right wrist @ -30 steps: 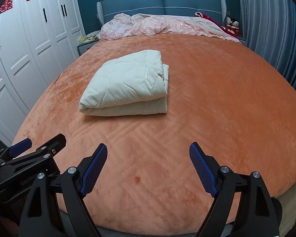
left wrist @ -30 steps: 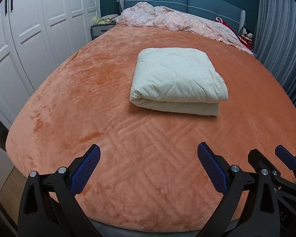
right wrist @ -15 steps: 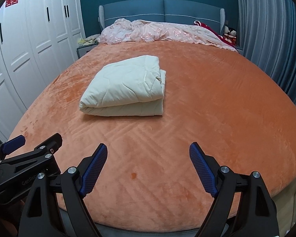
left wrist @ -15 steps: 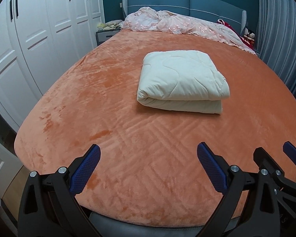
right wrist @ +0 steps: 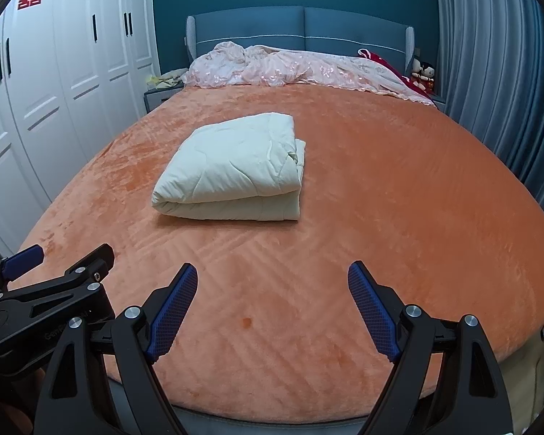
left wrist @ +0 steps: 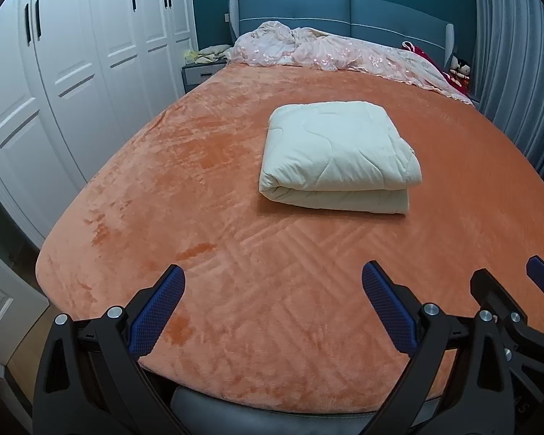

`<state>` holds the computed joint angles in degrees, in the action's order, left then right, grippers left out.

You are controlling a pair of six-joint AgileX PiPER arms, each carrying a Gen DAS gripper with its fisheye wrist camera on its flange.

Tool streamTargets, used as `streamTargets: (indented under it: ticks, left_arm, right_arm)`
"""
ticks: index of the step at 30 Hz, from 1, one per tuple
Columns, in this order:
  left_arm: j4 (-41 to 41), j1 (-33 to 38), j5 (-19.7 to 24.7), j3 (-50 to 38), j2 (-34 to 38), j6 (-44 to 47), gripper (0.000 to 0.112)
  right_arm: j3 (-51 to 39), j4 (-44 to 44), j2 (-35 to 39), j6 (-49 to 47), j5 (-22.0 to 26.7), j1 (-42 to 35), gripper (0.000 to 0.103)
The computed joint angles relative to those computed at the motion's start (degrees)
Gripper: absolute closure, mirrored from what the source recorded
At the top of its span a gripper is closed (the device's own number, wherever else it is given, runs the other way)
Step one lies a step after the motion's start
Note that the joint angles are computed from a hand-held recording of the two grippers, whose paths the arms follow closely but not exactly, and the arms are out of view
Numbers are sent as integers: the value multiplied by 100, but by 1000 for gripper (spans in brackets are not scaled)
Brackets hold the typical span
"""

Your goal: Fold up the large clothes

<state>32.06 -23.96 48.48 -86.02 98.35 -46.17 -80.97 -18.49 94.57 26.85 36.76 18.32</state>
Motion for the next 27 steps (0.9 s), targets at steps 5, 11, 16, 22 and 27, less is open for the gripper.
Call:
streamTargets:
  ticks: [5, 11, 16, 22, 27]
  left_arm:
    - [-36, -5, 84, -57, -8, 34, 17]
    - [46, -36, 112, -43, -41, -11, 17]
    - [-15, -16, 131, -50, -69, -17, 17]
    - [82, -55, 215, -101, -45, -72, 17]
    - [152, -83, 252, -94, -47, -136, 17]
  right_arm:
    - [-15, -25, -29, 13, 38, 20, 20]
    - [-21, -87, -89, 69, 88, 66, 20]
    - [-46, -17, -92, -6, 89, 45, 20]
    - [-88, -44, -106, -42, 135, 78, 20]
    - [-105, -81, -97, 6, 160, 110, 20]
